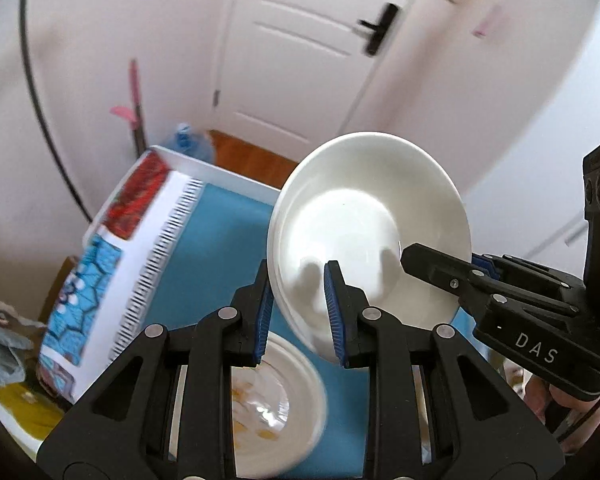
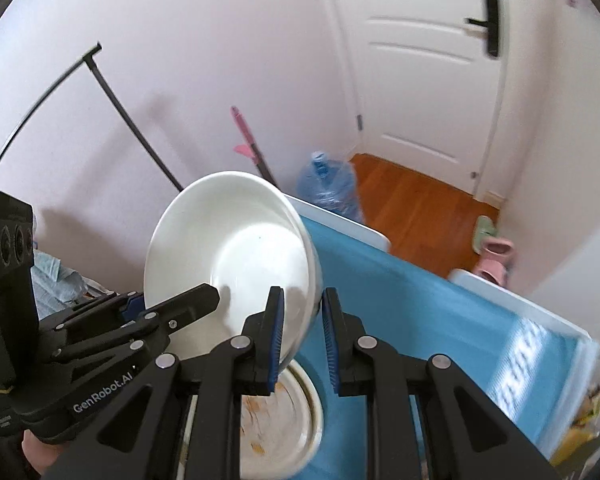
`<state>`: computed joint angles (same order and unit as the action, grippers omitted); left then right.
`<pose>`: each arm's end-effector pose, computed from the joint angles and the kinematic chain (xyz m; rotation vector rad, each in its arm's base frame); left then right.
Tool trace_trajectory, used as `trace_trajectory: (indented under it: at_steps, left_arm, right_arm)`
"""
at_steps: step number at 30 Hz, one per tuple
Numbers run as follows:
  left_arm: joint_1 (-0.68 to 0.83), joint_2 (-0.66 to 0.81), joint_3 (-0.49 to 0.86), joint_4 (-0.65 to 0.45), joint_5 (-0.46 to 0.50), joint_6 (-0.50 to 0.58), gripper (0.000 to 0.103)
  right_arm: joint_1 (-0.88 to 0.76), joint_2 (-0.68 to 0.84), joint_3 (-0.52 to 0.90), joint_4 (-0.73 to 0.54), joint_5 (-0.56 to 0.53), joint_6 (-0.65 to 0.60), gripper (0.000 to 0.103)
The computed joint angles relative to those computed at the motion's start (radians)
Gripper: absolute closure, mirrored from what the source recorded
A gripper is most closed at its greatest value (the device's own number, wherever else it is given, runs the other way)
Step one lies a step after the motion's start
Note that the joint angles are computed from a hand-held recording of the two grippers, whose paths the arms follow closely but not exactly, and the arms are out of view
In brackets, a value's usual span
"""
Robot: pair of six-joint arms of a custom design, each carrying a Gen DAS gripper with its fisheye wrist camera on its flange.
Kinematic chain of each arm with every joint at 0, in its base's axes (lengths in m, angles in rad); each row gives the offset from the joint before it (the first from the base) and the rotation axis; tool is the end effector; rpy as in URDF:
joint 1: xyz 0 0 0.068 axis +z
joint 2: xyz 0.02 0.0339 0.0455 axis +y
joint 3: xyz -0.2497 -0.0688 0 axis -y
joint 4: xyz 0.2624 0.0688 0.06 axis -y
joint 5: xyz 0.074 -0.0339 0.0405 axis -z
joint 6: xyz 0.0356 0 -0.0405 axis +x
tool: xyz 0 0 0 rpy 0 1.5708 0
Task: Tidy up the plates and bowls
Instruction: 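Lift the white bowl with both grippers and carry it over the basin, then lower the white bowl into the cream bowl and open both grippers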
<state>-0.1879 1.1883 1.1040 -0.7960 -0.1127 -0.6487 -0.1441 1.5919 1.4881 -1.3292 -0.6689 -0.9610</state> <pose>0.2591 -0.0452 0.2985 -0.6096 2.3806 -0.2323 0.3065 -0.0222 0.2947 -1.0884 2.3581 0.6739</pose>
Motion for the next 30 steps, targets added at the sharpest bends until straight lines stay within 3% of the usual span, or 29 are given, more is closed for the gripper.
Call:
trace_trajectory:
  at_steps: [7, 11, 18, 30]
  left_arm:
    - [-0.279, 0.074, 0.085, -0.003, -0.064, -0.125, 0.081]
    - [-0.399, 0.162, 0.145, 0.009, -0.062, -0.147, 0.081]
    - [-0.52, 0.365, 0.232, 0.042, 0.008, -0.167, 0.081]
    - [-0.558, 0.631, 0.345, 0.018, 0.098, -0.1, 0.081]
  right_arm:
    - [-0.339, 0.05, 0.099, -0.201, -0.028, -0.269, 0.085]
    - [-0.479, 0.101, 0.147, -0.24, -0.017, -0.33, 0.085]
    - [-0.628, 0.219, 0.134, -0.15, 0.073, -0.312, 0.086]
    - [-0.672, 0.353, 0.062, 0.044, 0.191, -0.225, 0.086]
